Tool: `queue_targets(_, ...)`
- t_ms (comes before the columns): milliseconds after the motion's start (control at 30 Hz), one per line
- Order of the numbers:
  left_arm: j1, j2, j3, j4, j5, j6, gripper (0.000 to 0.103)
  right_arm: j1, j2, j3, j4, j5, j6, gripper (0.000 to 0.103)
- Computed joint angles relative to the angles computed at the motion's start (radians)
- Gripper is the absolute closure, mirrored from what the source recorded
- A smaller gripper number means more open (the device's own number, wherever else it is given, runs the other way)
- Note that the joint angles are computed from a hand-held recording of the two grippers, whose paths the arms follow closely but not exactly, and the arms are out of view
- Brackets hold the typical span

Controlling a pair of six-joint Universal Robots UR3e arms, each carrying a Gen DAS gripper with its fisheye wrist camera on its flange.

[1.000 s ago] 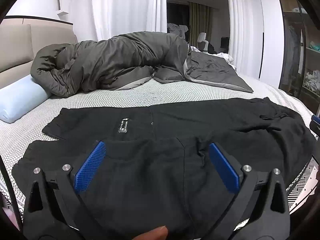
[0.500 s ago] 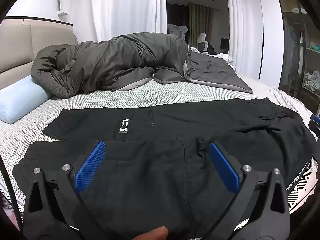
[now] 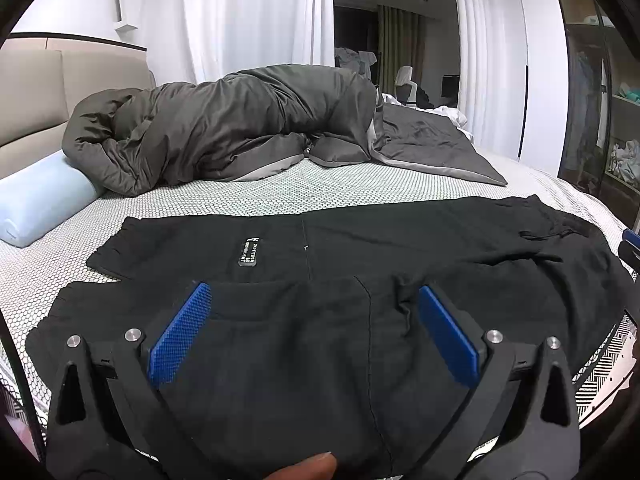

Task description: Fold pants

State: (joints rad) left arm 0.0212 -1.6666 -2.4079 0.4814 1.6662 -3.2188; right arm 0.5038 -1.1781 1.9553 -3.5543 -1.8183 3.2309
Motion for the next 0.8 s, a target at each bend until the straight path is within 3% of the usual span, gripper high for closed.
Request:
queue_targets(533, 0.0, 0.021, 0.0, -0.019, 0.002, -0.003, 0.0, 0.011, -0.007, -0.006, 0.005, -0.021, 0.004, 0.0)
queue_targets(800, 0.103, 0.109, -0.075, -0.039, -0.074, 0.006, 0.0, -0.02, -0.025, 0.009, 0.002, -0.006, 0.026, 0.0)
